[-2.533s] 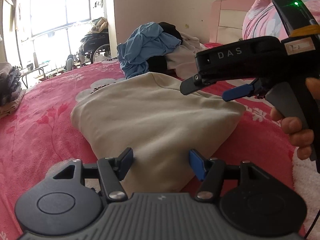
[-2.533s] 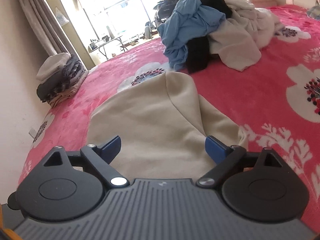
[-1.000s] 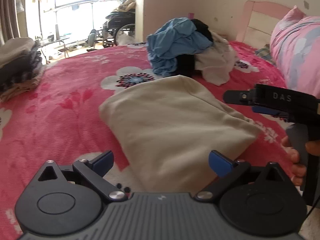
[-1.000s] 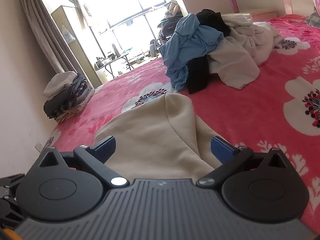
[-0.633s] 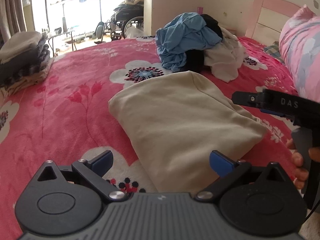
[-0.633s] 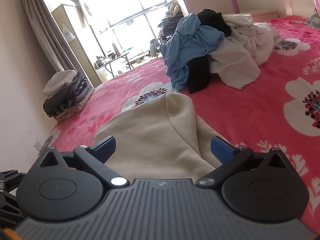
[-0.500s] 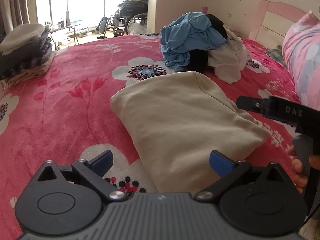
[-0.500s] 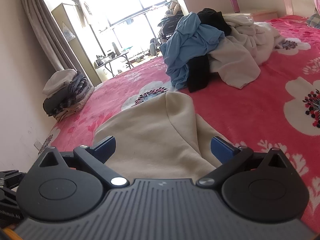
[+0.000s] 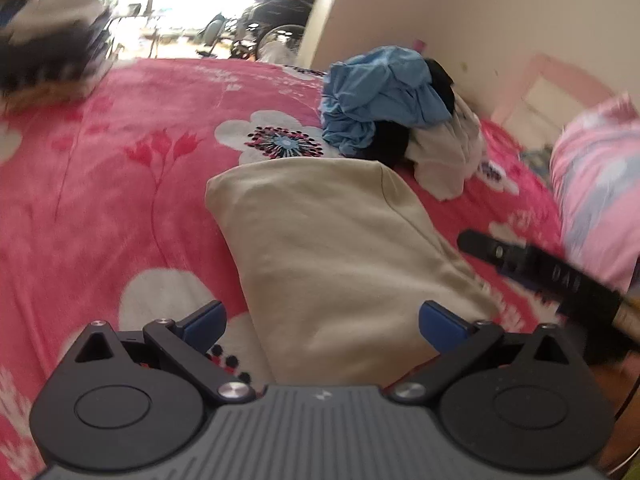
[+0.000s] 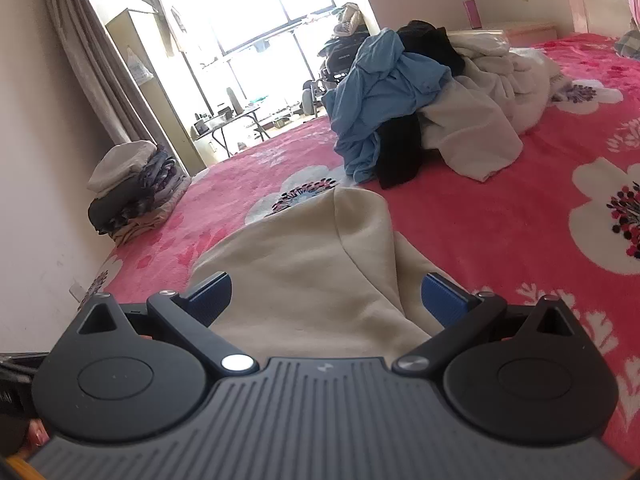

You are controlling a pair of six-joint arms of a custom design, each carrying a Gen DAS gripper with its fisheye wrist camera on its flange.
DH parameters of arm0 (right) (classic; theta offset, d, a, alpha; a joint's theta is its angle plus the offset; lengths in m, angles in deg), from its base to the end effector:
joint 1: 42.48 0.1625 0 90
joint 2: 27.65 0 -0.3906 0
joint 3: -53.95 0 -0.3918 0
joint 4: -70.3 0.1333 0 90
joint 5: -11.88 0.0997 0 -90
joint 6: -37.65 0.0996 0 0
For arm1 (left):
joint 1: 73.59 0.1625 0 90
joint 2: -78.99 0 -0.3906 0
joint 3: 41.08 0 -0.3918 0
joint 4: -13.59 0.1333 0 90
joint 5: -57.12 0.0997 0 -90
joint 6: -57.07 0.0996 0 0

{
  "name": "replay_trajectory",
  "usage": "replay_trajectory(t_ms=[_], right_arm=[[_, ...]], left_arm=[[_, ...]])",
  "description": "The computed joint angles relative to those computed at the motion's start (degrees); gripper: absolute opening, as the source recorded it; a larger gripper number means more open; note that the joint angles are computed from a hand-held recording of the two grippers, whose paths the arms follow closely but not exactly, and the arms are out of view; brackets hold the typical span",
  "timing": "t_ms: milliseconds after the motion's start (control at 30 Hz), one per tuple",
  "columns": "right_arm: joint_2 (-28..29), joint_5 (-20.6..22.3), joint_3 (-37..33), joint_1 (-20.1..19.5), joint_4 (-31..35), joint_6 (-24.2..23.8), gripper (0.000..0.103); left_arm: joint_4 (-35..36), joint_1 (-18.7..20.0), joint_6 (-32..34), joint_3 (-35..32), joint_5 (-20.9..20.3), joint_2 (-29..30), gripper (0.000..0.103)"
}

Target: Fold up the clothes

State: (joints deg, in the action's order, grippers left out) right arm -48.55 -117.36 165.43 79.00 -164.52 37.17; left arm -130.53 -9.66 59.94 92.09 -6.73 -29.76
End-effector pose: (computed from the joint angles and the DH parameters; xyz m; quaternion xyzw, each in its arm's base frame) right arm 0.3115 -0.3742 -0.0541 0.0837 -0.8481 0.4936 0.1732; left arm 0.0000 -0.4031 0.3421 0.1791 0.9262 -0.2885 0.1640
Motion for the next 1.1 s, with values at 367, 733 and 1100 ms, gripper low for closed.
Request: replay_trajectory(t_ms=[367,733,1100], right_arm=[[0.7,-2.2,-1.3,1.3,0.4,-2.9,0.102],[1.2,-4.4,-2.3,1.9,1.6,-3.6,0.101],[1.2,-5.1,-2.5,1.9,2.4,-3.5,0.1]], left_arm=[[-10.2,-4.1,13.9,5.0,4.8,-1.3,0.103],[-4.9,-3.5,11.8,4.6,2.8,-1.5,0.103],[-8.1,-3.0,12.9,5.5,2.2,-1.4,0.103]])
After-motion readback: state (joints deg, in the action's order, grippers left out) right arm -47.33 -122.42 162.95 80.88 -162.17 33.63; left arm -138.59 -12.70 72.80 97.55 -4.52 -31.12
